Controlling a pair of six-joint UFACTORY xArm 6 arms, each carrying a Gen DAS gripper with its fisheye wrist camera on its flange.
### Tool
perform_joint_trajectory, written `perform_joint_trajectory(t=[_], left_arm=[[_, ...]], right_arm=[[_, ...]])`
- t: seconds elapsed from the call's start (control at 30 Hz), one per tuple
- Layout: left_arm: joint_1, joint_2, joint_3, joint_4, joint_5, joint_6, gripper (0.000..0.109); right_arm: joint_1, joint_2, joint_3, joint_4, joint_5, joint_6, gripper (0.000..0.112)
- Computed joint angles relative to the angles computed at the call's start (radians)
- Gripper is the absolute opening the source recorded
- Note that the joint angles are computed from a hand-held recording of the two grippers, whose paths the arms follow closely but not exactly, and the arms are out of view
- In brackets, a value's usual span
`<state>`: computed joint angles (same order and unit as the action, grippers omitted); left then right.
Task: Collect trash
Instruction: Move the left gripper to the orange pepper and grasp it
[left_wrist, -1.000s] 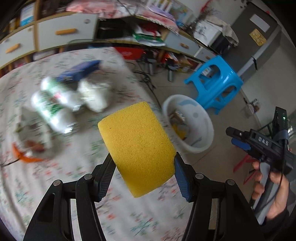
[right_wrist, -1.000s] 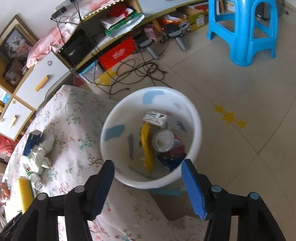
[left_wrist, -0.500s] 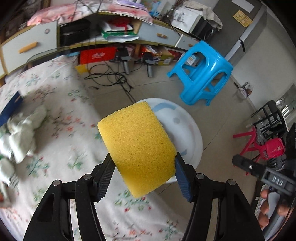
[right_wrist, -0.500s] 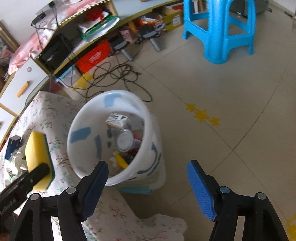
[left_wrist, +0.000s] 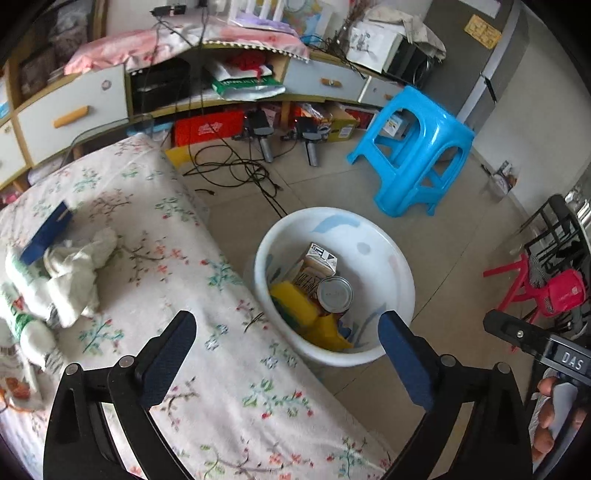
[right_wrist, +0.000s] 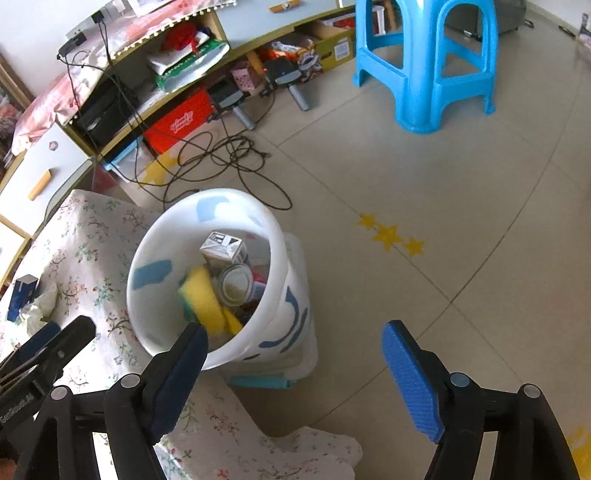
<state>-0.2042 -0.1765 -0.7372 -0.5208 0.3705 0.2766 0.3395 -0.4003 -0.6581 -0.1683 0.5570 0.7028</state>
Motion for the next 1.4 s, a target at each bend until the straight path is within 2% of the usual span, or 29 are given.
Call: perform_joint_trajectory(t=[0.2,0.37,0.6,0.7,0.77,0.87,0.93,1.1,1.27,1.4], left_arm=[[0.057,-0.132,0.086,0.002,0.039,-0.008,0.101],[0.148,-0.247,0.162,0.017,0.088,0.002,0.102],[0.355,-0.397,0.244,0.081,0.205,0.015,0.102],[0.451,-0.437,0.274,0.103,0.215,0.032,0.102],[0.512,-0.424,0.257,0.137,0.254,0.008,0.102],[0.609,-0.401,0.234,0.053,0.301,0.069,0.102],[0.659,-0.367,0.219,0.060,0.326,0.065,0.102],[0.712,-0.281,0.201,0.079,0.347,0.040,0.102],[0.725,-0.207,0.200,0.083,0.259,0.002,0.101],[0.726,-0.157,0.179,-0.025,0.244,0.062,0.088]], right_arm=[[0.033,-0.013,-0.004,0.006,0.002,-0.004,0.084],[0.069,-0.008,-0.016,-0.017,0.009,0.027,0.086],[0.123,0.027,-0.049,0.000,0.019,0.021,0.086],[0.153,0.046,-0.069,-0.021,0.025,0.031,0.087],[0.175,0.061,-0.082,-0.049,0.028,0.046,0.087],[0.204,0.088,-0.104,-0.082,0.037,0.068,0.087],[0.220,0.108,-0.119,-0.080,0.040,0.073,0.087],[0.259,0.165,-0.162,-0.069,0.035,0.083,0.087],[0.304,0.218,-0.210,-0.094,0.044,0.104,0.087],[0.337,0.252,-0.239,-0.107,0.052,0.108,0.087]])
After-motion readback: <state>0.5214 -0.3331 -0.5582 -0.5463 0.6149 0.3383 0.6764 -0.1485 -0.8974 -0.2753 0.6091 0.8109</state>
